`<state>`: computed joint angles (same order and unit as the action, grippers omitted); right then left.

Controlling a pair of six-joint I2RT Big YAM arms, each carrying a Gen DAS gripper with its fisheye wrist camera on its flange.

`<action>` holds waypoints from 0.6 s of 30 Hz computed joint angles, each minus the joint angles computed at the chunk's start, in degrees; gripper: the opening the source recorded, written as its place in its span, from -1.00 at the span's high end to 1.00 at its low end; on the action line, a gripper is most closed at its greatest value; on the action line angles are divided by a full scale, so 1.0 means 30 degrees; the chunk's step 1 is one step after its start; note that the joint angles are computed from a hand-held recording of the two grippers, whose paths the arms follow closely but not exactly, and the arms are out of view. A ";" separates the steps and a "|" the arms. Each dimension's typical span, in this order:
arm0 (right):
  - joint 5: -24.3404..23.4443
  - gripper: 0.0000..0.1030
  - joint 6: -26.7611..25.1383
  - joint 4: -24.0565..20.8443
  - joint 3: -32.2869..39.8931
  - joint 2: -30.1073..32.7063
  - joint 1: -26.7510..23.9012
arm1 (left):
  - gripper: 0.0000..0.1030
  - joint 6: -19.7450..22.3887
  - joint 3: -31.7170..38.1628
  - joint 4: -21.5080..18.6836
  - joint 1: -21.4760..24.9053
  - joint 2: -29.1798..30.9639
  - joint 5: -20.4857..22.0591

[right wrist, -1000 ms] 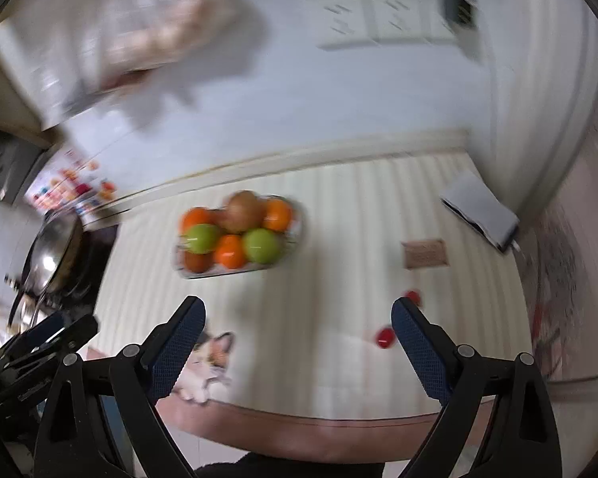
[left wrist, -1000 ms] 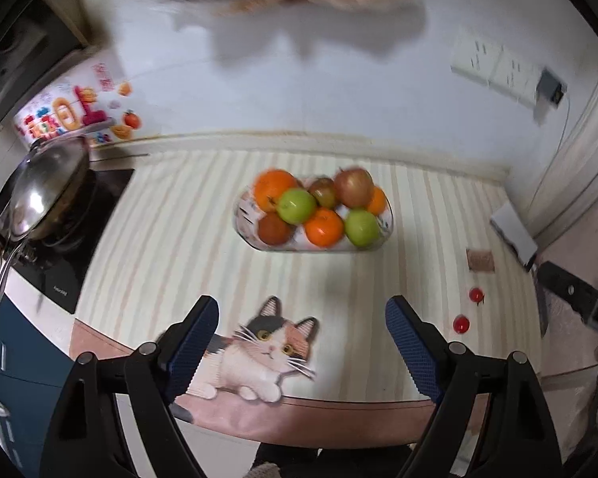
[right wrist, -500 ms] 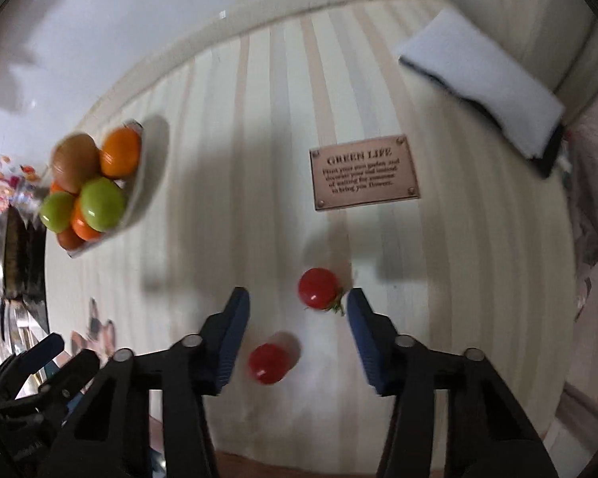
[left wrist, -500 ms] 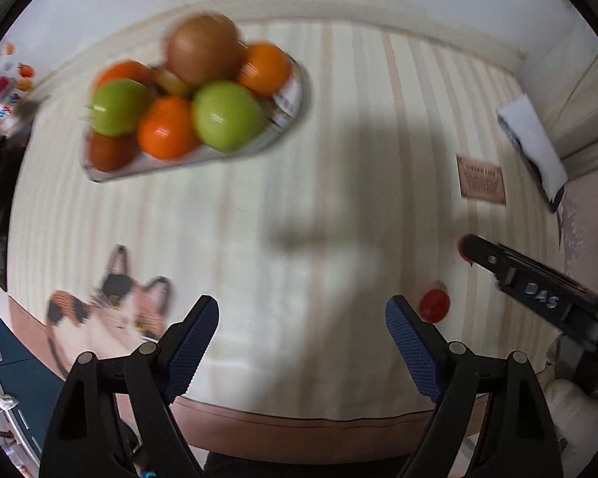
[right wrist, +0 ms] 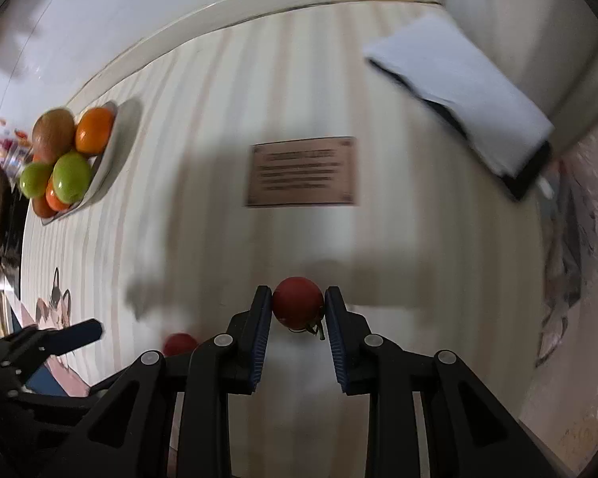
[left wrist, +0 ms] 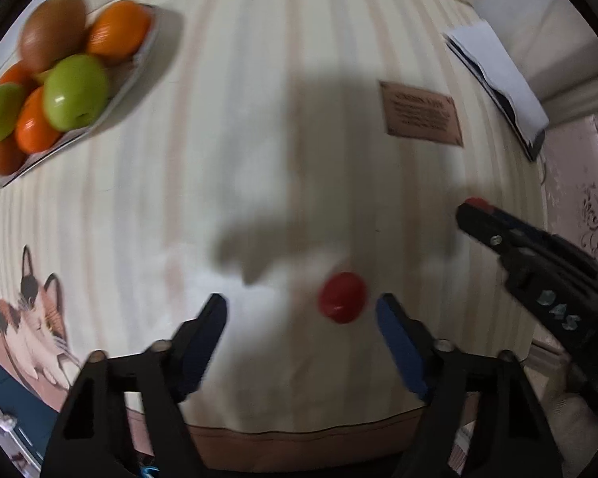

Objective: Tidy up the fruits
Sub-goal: 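Grasp a cherry tomato with the right tool while the left tool approaches the other tomato, then grasp the second cherry tomato with the left tool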

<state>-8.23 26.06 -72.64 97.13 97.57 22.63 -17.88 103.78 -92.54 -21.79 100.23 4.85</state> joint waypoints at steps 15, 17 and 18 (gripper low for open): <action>0.0389 0.42 -0.0192 -0.0168 -0.0671 -0.0935 -0.1109 | 0.42 0.0281 0.1338 -0.0048 -0.1671 0.1597 -0.0416; 0.0411 0.42 -0.0179 -0.0160 -0.0634 -0.0939 -0.1067 | 0.49 0.0287 0.1044 0.0194 -0.1722 0.1412 -0.0263; 0.0445 0.42 -0.0216 -0.0199 -0.0602 -0.0945 -0.1061 | 0.49 0.0244 0.0863 0.0305 -0.1771 0.1304 -0.0237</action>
